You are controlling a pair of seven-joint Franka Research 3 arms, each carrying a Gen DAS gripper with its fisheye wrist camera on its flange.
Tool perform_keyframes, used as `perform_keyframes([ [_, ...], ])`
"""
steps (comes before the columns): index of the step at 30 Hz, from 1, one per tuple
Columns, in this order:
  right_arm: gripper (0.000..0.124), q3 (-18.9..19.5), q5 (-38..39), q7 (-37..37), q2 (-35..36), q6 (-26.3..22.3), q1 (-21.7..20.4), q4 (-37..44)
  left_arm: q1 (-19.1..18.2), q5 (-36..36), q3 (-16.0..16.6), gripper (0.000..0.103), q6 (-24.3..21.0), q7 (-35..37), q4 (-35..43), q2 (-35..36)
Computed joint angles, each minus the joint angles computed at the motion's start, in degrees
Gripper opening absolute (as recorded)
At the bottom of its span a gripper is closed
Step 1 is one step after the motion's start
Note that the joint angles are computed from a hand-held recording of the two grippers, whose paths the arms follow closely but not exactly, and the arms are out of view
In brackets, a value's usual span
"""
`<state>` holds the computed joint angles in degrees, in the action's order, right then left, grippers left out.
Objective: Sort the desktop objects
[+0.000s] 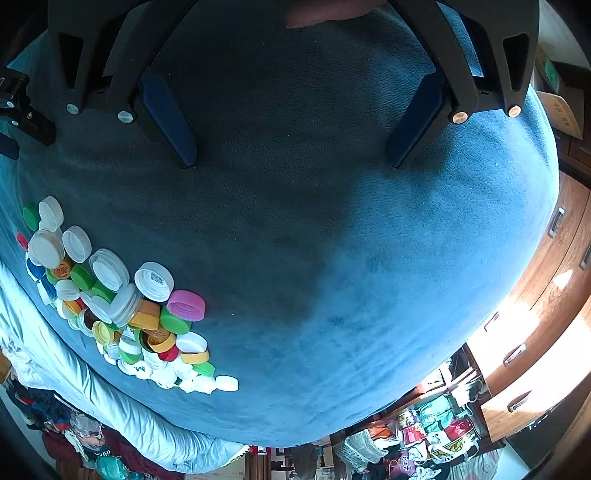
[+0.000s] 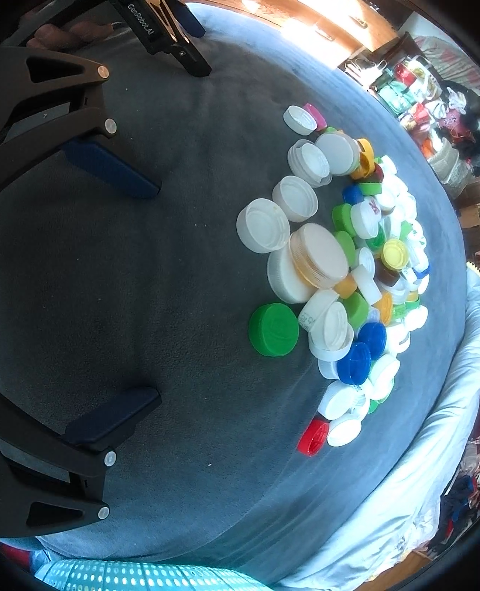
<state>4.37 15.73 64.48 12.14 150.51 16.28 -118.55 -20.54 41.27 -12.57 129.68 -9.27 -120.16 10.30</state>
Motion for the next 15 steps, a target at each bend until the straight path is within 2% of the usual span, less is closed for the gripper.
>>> perform_keyframes([
  [15,0.103,0.1,0.0,0.2,0.1,0.8,0.2,-0.1,0.1,0.0,0.1,0.102,0.3,0.1,-0.1,0.1],
])
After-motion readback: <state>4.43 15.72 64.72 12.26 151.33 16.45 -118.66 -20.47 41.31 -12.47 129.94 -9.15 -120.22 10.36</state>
